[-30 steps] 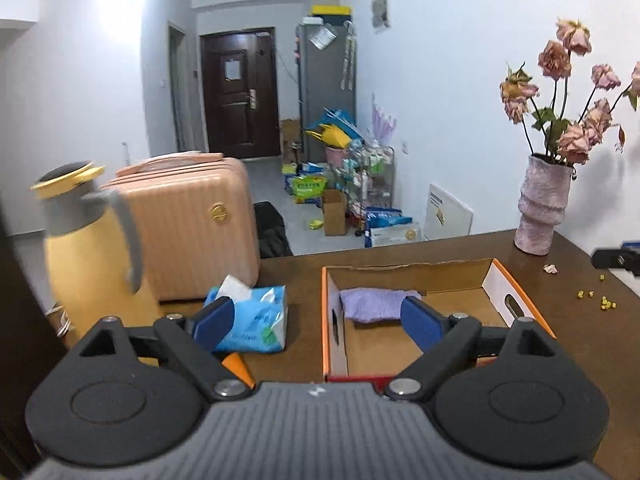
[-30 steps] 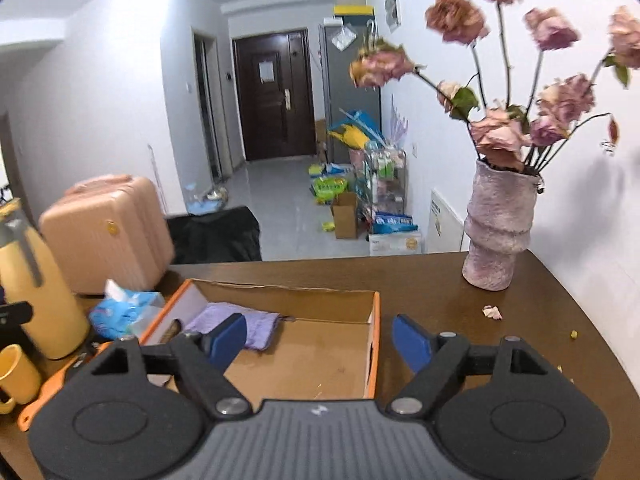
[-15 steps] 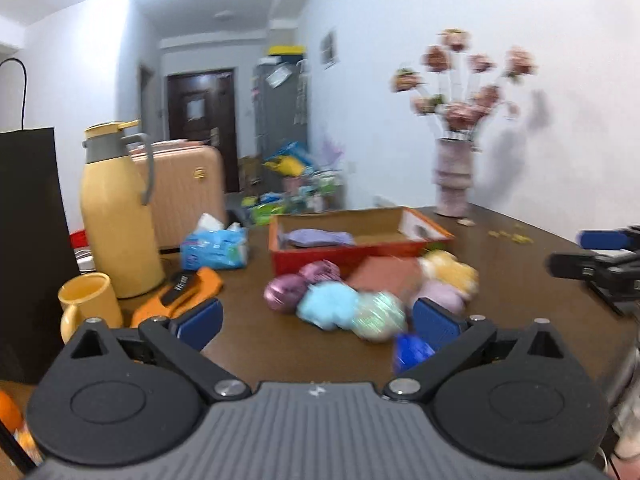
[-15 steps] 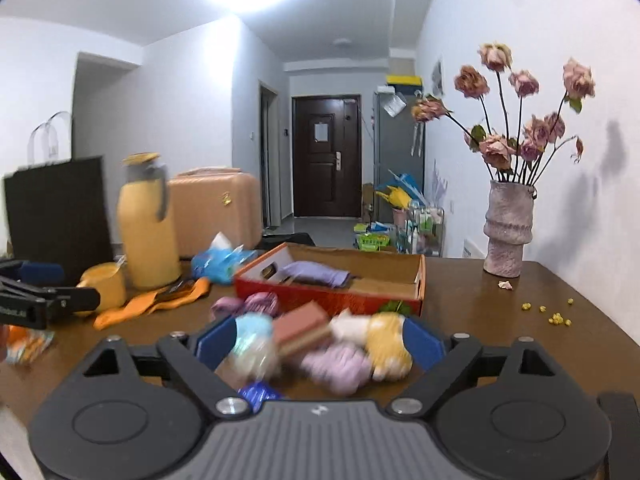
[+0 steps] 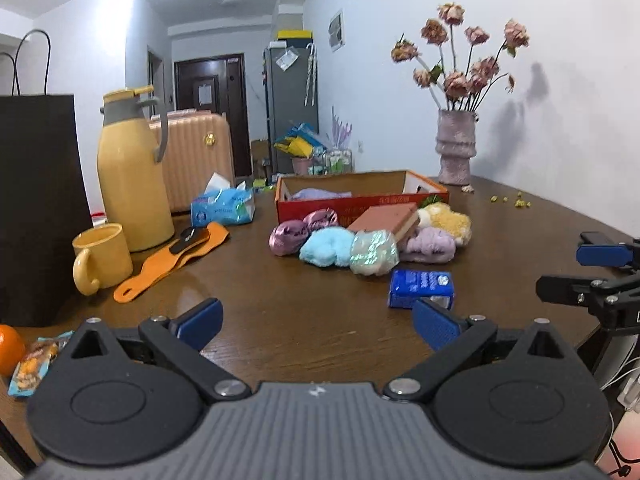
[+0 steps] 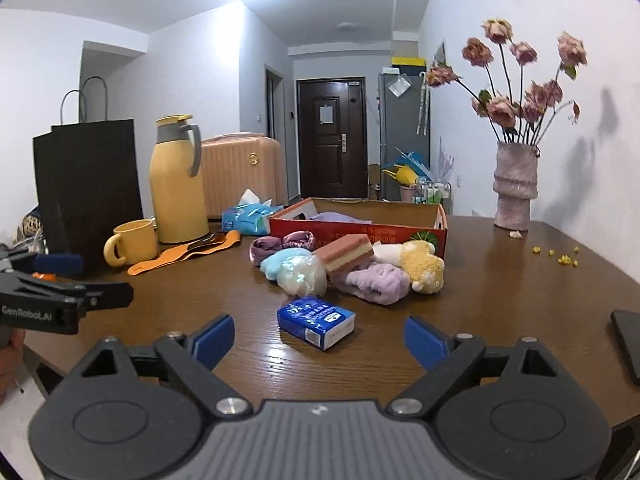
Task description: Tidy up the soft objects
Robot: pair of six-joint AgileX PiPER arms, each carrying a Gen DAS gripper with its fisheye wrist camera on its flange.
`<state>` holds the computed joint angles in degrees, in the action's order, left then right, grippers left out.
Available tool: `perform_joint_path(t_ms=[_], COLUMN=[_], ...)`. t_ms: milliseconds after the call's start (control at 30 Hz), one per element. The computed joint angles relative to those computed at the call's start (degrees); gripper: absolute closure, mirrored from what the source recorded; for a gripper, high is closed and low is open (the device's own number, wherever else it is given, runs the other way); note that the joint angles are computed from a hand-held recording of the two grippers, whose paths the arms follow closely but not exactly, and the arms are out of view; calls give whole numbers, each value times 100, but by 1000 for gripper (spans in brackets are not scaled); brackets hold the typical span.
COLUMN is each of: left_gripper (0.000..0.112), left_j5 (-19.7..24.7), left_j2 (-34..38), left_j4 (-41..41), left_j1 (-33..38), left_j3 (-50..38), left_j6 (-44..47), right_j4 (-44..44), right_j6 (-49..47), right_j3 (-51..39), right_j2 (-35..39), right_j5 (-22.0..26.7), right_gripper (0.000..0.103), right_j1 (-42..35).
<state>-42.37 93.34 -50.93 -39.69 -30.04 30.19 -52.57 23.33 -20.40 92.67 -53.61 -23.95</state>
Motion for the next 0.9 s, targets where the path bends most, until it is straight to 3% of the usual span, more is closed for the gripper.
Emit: perform_joint_path(t_ms=[200, 333, 400, 467, 600, 667, 767, 833, 867, 900], left_gripper=[9, 9, 9, 9, 9, 9, 9, 9, 9, 9], left_j5=[691, 1117, 1597, 2139, 2760, 2978, 3140, 3237, 3279, 3299], left_j2=[564, 1161, 1559, 1912, 2576, 2880, 3159, 3245, 3263, 3274], left_j4=[749, 1590, 2201, 2051, 2015, 1331, 426, 412, 451, 463], left_j1=[783, 1272, 1623, 1819, 2116, 2186, 2242, 2285, 2298, 2302], left_j3=[-688, -1623, -2335, -3043, -4195, -4725, -5213, -5351, -5372, -5385], left_j6=[-289, -388, -693, -457, -483, 142, 953, 870, 781, 751], right_j4=[636, 561, 425, 361, 247, 24, -912, -1645, -1884, -2053], right_j6=[-234, 757, 1405, 1993, 3102, 3847, 5184, 6129, 6430, 6641], right_j3=[-580, -1578, -2235, -2915, -4481, -5314, -6398, -6975, -7154, -7291], right_j2=[588, 1142, 1505, 1891, 2797, 3260, 3843, 4131, 4239, 4333], right_j5=[296, 723, 916, 1131, 1716, 2203, 2593, 2942, 2946, 2894], right_gripper=[11, 13, 13, 13, 14, 14, 23, 54, 62, 63], right_j1=[486, 772, 908, 1076, 1449, 1631, 1773, 1896, 1916, 1912])
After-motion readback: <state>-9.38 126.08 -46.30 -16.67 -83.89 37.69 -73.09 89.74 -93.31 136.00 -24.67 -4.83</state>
